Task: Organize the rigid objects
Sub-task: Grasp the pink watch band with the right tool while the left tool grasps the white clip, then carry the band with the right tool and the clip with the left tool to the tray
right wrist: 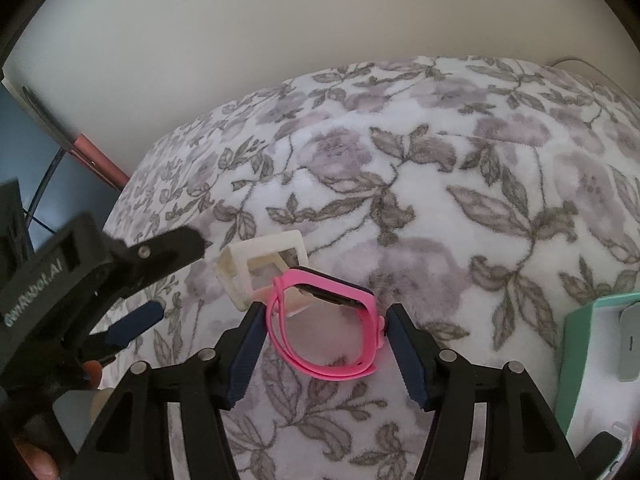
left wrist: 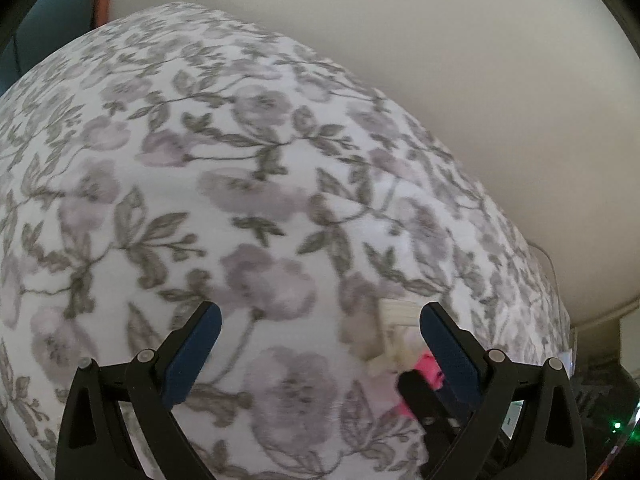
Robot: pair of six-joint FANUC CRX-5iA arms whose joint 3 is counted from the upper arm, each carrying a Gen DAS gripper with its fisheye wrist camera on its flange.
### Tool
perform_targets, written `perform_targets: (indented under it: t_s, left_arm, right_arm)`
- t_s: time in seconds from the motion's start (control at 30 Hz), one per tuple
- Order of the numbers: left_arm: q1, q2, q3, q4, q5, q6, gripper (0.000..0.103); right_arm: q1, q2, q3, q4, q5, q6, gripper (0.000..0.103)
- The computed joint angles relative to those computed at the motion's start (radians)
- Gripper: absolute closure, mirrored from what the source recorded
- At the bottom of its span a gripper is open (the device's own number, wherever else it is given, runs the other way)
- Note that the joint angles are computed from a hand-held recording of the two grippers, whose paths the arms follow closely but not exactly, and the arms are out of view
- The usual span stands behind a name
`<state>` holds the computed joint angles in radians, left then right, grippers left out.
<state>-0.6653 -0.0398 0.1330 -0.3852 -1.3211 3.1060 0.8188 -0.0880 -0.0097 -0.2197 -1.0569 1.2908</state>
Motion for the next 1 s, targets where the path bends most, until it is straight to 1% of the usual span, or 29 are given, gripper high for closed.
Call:
perform_targets:
  t_s: [0.07,0.17,0.3,0.37,0.4,0.43,0.53,0.63,0.7,0.83,0.93,0.97,1.0]
  left_arm:
    - [0.002,0.014,0.016,0.007,0.006,-0.027,0.003]
    - [-0.003,0.039,0.046,0.002,-0.006,-0.06,0.004]
    - [-0.004,0.058,0.06,0.008,-0.001,-0.103,0.004]
    - [-0.001,0.065,0.062,0.02,0.007,-0.129,0.006]
    - [0.0,0.066,0.061,0.024,0.01,-0.135,0.011]
    - [0.002,0.068,0.058,0.031,0.015,-0.141,0.019]
    - [0.013,0.066,0.042,0.053,0.034,-0.151,0.028]
    - [0.02,0.066,0.026,0.067,0.034,-0.151,0.03]
    - [0.024,0.067,0.02,0.07,0.021,-0.139,0.03]
    - [0.043,0.058,-0.008,0.092,0.038,-0.132,0.03]
    - [0.044,0.066,0.002,0.088,0.029,-0.137,0.03]
    - [0.044,0.069,0.004,0.088,0.027,-0.138,0.031]
    - [0.044,0.069,0.004,0.086,0.029,-0.139,0.037]
  right_arm:
    - [-0.003,0.0,0.001,-0.003,-0.003,0.005,0.039]
    - [-0.012,-0.002,0.002,-0.013,-0.008,0.011,0.039]
    - [-0.026,-0.002,0.007,-0.029,-0.017,0.015,0.039]
    - [-0.029,-0.002,0.008,-0.028,-0.021,0.013,0.039]
    - [-0.032,-0.002,0.009,-0.034,-0.022,0.015,0.039]
    - [-0.036,-0.001,0.011,-0.04,-0.025,0.018,0.039]
    - [-0.039,-0.002,0.012,-0.043,-0.028,0.02,0.039]
    - [-0.042,-0.003,0.013,-0.047,-0.03,0.02,0.039]
    - [-0.05,-0.002,0.016,-0.059,-0.033,0.024,0.039]
    - [-0.056,0.0,0.019,-0.068,-0.037,0.032,0.039]
    - [-0.064,-0.001,0.021,-0.077,-0.038,0.035,0.039]
    - [-0.065,-0.002,0.022,-0.077,-0.038,0.035,0.039]
    - [-0.065,-0.004,0.021,-0.076,-0.038,0.035,0.039]
